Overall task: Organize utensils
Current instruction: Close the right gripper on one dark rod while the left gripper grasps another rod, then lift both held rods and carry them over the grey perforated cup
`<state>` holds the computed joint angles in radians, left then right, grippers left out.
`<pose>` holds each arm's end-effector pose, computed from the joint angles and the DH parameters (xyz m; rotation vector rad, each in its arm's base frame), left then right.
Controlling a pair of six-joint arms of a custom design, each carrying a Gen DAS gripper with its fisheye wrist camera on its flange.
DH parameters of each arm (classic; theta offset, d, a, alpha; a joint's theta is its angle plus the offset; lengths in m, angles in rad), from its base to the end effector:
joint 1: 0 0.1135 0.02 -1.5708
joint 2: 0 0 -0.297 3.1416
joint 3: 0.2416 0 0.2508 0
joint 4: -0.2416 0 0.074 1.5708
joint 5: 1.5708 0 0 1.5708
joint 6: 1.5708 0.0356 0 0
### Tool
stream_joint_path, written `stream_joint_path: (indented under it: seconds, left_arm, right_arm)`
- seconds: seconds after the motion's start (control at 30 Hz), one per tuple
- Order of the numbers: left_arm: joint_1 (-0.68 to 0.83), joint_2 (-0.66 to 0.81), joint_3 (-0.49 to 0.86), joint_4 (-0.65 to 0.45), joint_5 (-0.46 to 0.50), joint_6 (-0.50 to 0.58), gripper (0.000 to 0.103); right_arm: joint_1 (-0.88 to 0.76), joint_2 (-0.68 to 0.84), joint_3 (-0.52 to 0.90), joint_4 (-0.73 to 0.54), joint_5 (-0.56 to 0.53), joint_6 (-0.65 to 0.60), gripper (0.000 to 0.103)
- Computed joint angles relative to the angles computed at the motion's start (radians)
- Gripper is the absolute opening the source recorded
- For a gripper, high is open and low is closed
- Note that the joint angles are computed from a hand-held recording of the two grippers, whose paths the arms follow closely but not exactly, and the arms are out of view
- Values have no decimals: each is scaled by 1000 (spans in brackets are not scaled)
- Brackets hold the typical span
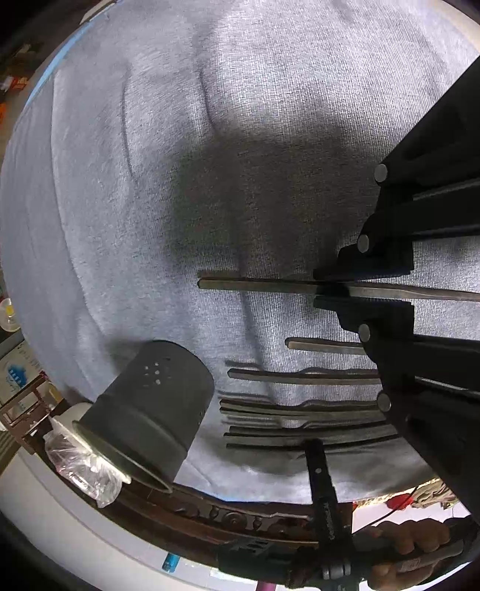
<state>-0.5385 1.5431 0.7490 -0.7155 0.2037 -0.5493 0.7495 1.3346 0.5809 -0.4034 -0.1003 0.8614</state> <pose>0.1954 -0.1251 0.1701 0.0070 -3.0721 0.3173 0.1536 0.1478 0.1792 0.1307 2.8753 0.5356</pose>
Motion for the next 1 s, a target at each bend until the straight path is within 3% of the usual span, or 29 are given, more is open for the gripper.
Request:
stream_joint_path:
  seconds: [0.37, 0.73, 1.0]
  left_arm:
    - [77, 12, 18, -20, 54, 137, 6]
    - [315, -252, -41, -23, 160, 252, 6]
    - [424, -434, -10, -33, 199, 222, 6]
  right_arm:
    - [-57, 120, 155, -145, -59, -93, 8]
    - [16, -123, 73, -113, 37, 52, 7]
    - [23, -315, 131, -188, 149, 77, 7]
